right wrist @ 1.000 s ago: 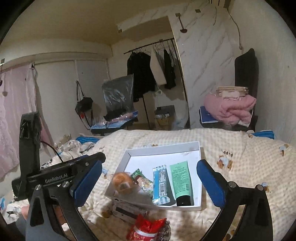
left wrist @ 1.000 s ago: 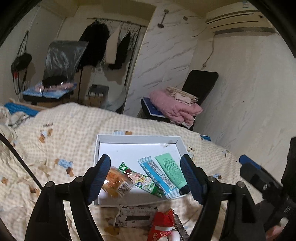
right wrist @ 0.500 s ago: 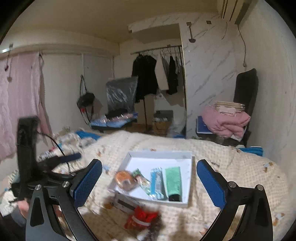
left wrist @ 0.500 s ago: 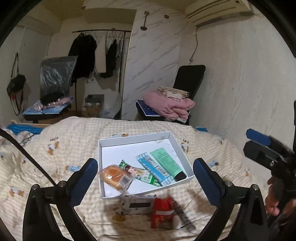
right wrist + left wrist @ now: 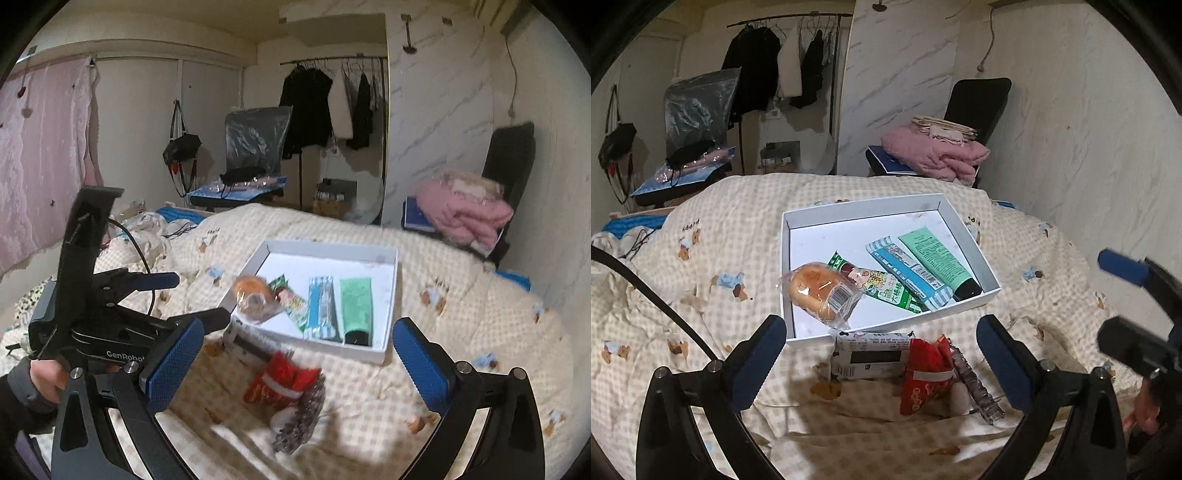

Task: Organize objects
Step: 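Withdraw both grippers from the tray back toward the remaining items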

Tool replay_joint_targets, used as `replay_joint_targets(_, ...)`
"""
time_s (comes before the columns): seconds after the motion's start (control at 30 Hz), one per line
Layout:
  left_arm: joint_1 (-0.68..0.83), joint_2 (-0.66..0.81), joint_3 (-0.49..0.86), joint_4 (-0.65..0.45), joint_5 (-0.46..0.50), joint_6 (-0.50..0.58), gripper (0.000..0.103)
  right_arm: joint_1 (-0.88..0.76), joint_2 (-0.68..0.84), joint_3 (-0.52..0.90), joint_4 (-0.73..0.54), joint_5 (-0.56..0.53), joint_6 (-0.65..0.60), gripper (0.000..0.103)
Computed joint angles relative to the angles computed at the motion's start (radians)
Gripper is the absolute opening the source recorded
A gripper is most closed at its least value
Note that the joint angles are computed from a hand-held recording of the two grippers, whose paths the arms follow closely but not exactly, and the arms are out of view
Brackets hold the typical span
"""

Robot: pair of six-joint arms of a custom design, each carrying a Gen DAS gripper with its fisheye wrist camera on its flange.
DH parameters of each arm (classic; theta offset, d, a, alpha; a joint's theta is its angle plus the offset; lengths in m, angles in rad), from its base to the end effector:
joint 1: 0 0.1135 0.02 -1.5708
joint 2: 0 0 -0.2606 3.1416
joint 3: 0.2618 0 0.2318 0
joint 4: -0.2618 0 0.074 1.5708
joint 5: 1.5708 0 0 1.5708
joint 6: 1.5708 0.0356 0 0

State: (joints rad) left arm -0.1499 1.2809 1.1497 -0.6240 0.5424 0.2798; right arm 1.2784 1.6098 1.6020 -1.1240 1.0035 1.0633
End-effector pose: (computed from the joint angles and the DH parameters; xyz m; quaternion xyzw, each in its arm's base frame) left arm 0.2459 -0.0557 0.3218 0.2924 0.8415 -0.2206 0.3973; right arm 0.1135 0.2730 0.3478 0.0123 0.8620 -0.0069 0.5067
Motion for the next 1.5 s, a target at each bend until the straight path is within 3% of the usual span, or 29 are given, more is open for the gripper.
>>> replay_joint_targets(0.4, 0.001, 0.079, -0.038, 0.049, -0.002, -0.040, 0.103, -0.030, -0.027, -0.197, 0.184, -0.064, 0.020, 0.103)
replay_joint_targets(0.57, 0.002, 0.109, -0.045, 0.045, 0.015, -0.031, 0.103, -0.065, -0.038, -0.316, 0.324, -0.149, -0.003, 0.103)
replay_joint_targets(0.93, -0.024, 0.150, -0.042, 0.011, -0.022, -0.018, 0.103, -0.100, -0.023, -0.340, 0.317, -0.208, 0.044, 0.103)
replay_joint_targets(1.17, 0.001, 0.173, -0.026, -0.007, 0.028, -0.016, 0.102, -0.106, -0.025, -0.345, 0.324, -0.219, 0.044, 0.103)
replay_joint_targets(1.23, 0.025, 0.167, -0.029, -0.004, 0.077, -0.013, 0.085, -0.108, -0.028, -0.351, 0.329, -0.222, 0.048, 0.103)
replay_joint_targets(1.3, 0.034, 0.176, -0.020, -0.010, 0.080, -0.025, 0.074, -0.115, -0.029, -0.356, 0.333, -0.237, 0.053, 0.103)
replay_joint_targets(1.37, 0.034, 0.204, 0.004, -0.037, 0.074, -0.032, 0.069, -0.119, -0.032, -0.361, 0.335, -0.243, 0.057, 0.103)
replay_joint_targets(1.5, 0.045, 0.246, 0.035, -0.080, 0.081, -0.037, 0.068, -0.120, -0.035, -0.366, 0.339, -0.241, 0.053, 0.103)
